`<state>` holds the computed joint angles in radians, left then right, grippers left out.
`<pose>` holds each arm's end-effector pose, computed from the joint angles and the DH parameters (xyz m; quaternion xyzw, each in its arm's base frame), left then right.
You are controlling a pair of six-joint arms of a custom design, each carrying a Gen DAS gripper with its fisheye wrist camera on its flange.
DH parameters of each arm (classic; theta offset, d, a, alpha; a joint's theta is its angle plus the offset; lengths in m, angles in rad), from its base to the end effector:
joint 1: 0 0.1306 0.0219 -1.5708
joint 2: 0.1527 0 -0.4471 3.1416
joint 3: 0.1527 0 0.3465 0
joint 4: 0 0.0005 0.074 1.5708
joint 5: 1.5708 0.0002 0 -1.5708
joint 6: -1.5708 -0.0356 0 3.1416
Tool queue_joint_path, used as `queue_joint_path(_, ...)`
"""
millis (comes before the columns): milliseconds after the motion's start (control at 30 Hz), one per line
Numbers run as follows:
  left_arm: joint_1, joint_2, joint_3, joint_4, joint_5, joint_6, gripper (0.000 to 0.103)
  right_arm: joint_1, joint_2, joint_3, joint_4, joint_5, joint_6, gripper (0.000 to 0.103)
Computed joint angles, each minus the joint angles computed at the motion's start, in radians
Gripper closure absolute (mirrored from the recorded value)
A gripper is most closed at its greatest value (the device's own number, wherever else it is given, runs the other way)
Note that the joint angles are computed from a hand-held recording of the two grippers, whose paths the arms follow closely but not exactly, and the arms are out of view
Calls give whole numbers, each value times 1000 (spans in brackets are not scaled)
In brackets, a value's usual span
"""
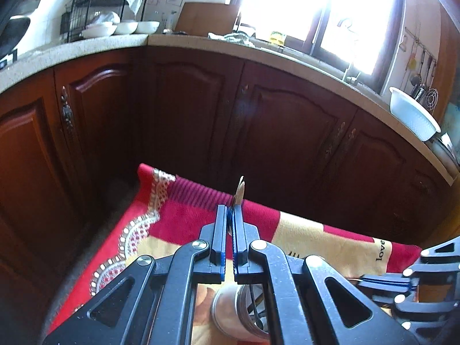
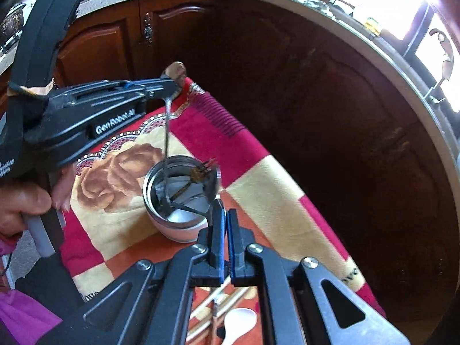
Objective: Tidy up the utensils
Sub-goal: 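Lift both spoons over the canister and open both tools to drop them in, then withdraw both open tools from the canister back toward the utensil pile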
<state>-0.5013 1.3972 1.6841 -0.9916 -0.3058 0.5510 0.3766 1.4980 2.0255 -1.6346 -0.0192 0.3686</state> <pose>0.3794 -0.1962 0.6056 -0.0862 0.8952 -0.0887 0.4281 0.3773 0.1494 0.6526 -0.3563 0.9056 0.0103 0.2297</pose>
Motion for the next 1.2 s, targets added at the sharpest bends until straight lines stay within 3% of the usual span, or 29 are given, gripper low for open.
queue_joint_path(200,2,-4,-17,-13,40,43,68,-26,-5,-28,36,-74,-70,100)
queue_joint_path(267,11,-8,-23,-13,72,67,68,-37,-14,-43,48,-86,-87,93)
queue_joint_path(433,22,-24,-32,-15,108,112,43,-85,-47,-74,86,-153,-144,89)
queue_joint_path(500,24,-30,-29,-25,122,129,40,-100,-59,-87,102,-178,-165,88)
queue_joint_path(833,-11,-72,-14,-63,62,136,38,-133,-122,-156,156,-234,-221,80)
queue_joint_path(1200,-131,-98,22,-135,-66,104,34,-207,-222,-269,177,-263,-244,77)
